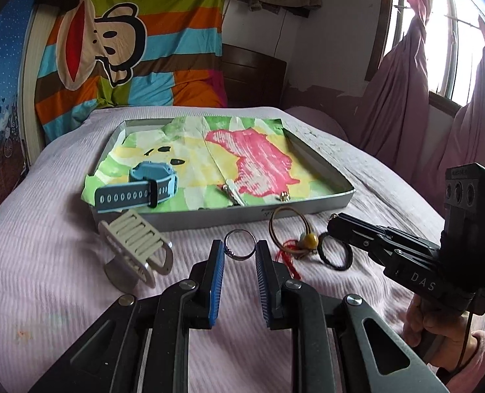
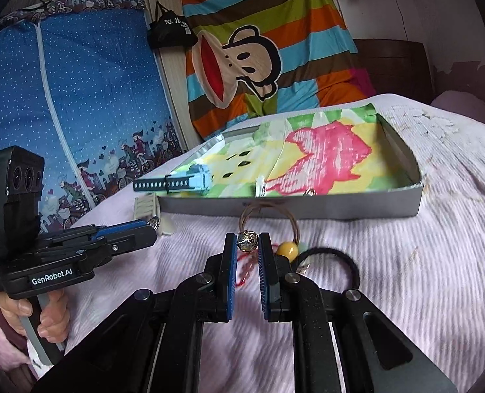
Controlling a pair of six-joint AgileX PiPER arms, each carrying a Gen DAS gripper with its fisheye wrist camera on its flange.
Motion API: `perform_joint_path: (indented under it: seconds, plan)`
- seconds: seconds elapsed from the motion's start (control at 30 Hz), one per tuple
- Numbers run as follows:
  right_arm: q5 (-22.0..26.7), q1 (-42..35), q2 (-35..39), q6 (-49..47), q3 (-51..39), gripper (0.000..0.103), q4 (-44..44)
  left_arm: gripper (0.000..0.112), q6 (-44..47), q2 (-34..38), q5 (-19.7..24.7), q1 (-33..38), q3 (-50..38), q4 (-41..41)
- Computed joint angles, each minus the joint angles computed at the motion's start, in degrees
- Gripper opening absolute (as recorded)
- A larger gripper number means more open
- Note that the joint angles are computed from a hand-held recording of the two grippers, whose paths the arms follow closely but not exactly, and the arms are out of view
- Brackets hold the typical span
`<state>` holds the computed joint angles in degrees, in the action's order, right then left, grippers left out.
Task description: Organize jewelry
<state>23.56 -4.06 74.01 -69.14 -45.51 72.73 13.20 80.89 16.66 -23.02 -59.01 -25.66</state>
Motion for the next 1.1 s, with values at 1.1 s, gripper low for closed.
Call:
perform_joint_path:
  seconds: [1.1]
  plan:
    - [12.95, 3.95, 29.62, 60.52, -40.74, 0.011, -59.92, 0.019, -23.58, 25.49, 28.5, -0.75, -39.34, 21.79]
